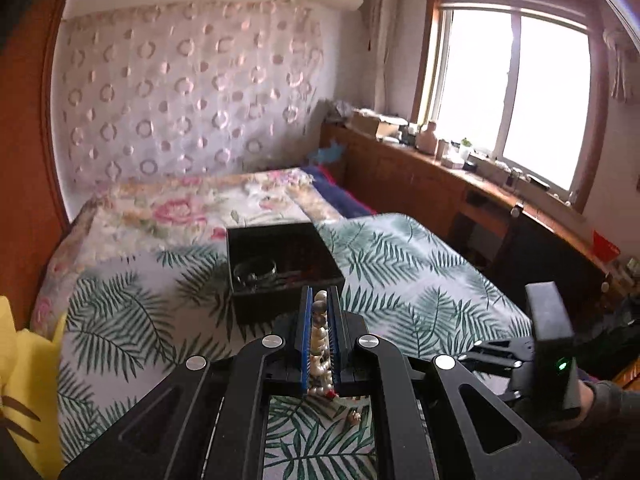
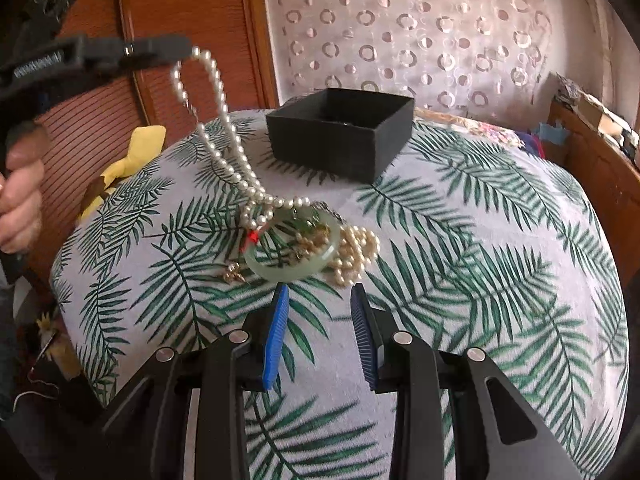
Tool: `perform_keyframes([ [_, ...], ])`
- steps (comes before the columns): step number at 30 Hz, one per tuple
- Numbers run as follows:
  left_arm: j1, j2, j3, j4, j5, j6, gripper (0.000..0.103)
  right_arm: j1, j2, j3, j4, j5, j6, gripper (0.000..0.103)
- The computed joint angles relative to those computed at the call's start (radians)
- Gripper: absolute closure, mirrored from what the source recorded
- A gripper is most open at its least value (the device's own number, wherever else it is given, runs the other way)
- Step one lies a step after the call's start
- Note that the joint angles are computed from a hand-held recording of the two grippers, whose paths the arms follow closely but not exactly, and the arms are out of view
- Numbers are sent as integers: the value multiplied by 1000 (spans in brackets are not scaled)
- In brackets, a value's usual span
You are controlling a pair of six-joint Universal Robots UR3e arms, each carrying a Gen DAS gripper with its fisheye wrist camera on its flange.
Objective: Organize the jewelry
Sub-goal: 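Lift the pearl necklace with the left gripper while the right grasps the jade bangle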
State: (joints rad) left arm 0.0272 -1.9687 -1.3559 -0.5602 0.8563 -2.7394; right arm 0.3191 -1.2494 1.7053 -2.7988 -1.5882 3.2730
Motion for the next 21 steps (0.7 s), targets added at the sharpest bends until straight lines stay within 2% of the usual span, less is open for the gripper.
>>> perform_keyframes([
  [4, 28, 34, -23, 32, -25, -21, 97, 1, 48, -76, 20, 20, -27, 42],
  [9, 62, 60, -35, 64, -40, -45, 97, 9, 131, -200, 78, 8, -65, 27],
  [15, 112, 75, -44, 86, -56, -61, 97, -1, 217, -341, 171, 28, -79, 25],
  [21, 146, 81, -72, 92, -69, -54, 97, 3, 243, -390, 217, 16, -101, 25],
])
